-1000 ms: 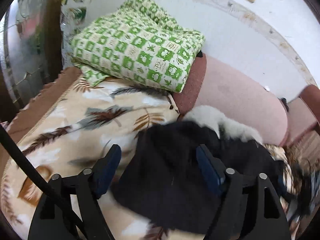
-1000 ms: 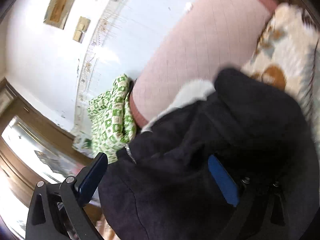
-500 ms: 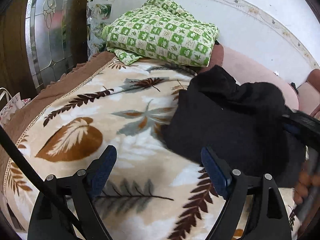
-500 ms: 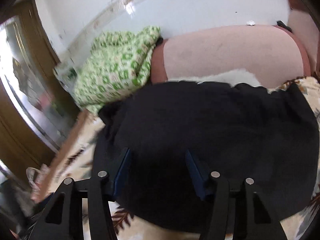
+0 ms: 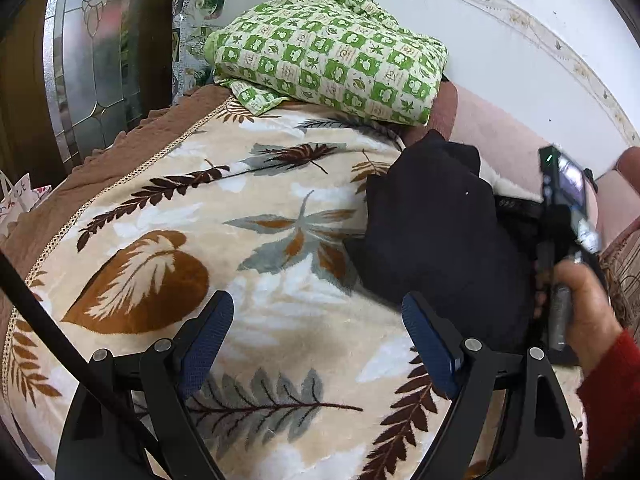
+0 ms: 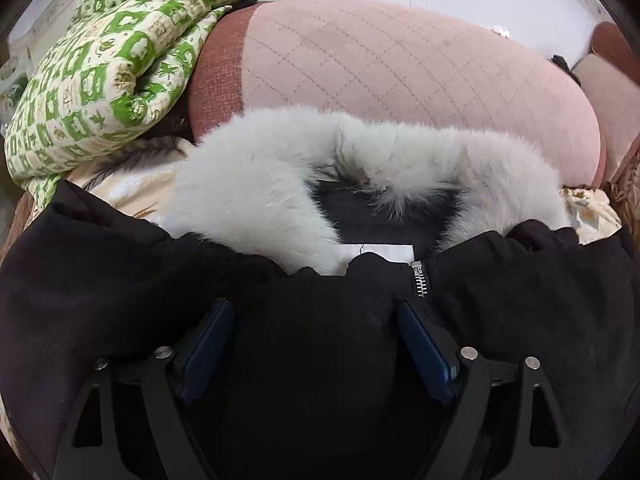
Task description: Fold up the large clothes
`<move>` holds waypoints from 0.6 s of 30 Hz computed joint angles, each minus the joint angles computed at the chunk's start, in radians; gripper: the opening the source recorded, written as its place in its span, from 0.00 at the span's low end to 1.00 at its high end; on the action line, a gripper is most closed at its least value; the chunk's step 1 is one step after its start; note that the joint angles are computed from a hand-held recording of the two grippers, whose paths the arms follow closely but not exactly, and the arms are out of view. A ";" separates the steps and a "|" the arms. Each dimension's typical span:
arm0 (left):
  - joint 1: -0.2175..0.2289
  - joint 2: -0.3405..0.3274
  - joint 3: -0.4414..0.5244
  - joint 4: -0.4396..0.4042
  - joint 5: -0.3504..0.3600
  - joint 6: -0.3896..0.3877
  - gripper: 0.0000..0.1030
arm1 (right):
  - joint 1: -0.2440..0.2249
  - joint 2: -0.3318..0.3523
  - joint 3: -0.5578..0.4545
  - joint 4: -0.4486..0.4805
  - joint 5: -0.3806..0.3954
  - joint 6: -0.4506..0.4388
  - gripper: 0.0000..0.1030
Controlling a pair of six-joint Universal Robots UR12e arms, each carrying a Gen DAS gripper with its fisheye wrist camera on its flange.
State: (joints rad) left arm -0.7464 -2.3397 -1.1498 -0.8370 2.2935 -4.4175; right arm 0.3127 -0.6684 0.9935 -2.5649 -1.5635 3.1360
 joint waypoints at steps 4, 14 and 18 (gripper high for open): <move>-0.003 0.010 -0.017 0.018 0.001 -0.024 0.83 | 0.000 -0.096 0.149 -0.205 0.036 -0.025 0.84; 0.010 0.006 -0.007 -0.049 -0.025 -0.066 0.83 | 0.051 -0.051 0.055 -0.027 0.186 -0.134 0.49; 0.011 -0.012 0.033 -0.119 0.011 -0.049 0.83 | 0.084 0.042 -0.079 0.047 0.046 -0.118 0.61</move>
